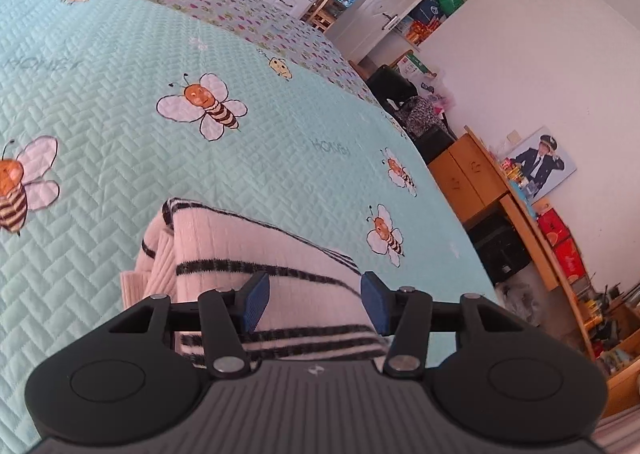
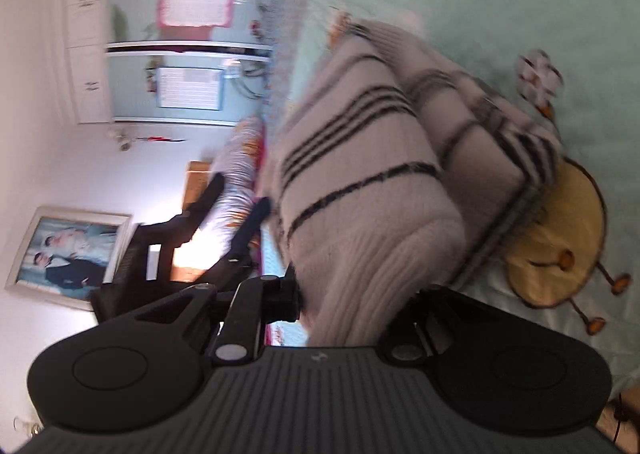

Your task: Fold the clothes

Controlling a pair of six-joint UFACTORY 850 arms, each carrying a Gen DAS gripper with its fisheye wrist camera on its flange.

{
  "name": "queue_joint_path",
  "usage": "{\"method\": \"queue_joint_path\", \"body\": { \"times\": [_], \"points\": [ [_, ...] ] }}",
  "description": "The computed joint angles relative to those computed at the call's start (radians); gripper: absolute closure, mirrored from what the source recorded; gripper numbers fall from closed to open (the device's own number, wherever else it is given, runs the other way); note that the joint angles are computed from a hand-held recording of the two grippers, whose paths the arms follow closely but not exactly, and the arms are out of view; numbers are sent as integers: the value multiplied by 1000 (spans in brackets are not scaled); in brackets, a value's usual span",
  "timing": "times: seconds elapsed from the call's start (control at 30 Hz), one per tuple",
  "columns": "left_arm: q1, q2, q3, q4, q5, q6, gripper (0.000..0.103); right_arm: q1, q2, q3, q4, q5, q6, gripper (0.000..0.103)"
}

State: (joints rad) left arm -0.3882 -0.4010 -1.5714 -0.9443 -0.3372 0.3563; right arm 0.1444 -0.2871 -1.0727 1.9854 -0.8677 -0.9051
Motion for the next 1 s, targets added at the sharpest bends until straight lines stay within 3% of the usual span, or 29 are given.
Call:
{"method": "queue_joint_path", "body": {
  "times": [0.1,0.2,0.33,0.4,0.47,0.63,0.67,0.7,0.73,0.77,0.87,0.93,1.0],
  "points": [
    [8,-49,-36,107,-34,-111,51,-2,-58,-33,-72,72,35,88],
    [4,-65,-21,179,-23,-191,52,-14,-93,-23,-27,28,35,88],
    [4,-43,44,90,21,-103,52,-24,-80,-18,-35,-33,72,80],
    [11,-30,77,-37,30,8,52,-40,-55,-8,-105,-58,131,67],
    [14,-19,100,-125,35,93,52,-61,-21,-10,-223,-84,177,61],
    [0,-1,129,-180,68,189,52,-130,64,-18,-280,-265,54,60],
    [-2,2,134,-192,74,208,52,-130,57,-44,-257,-266,8,54],
    [-3,4,138,-207,79,227,52,-128,48,-72,-233,-265,-40,39],
    [-3,5,141,-222,81,239,52,-127,37,-102,-208,-265,-87,31],
    [-3,6,144,-235,82,246,52,-117,14,-143,-201,-229,-115,25],
    [-8,11,145,-178,89,195,52,-88,-155,-342,-218,-187,-43,26],
    [-11,17,145,-117,88,148,52,-64,-304,-508,-222,-226,63,26],
    [-11,26,149,-65,86,110,52,-39,-413,-645,-302,-161,220,27]
  ]
}}
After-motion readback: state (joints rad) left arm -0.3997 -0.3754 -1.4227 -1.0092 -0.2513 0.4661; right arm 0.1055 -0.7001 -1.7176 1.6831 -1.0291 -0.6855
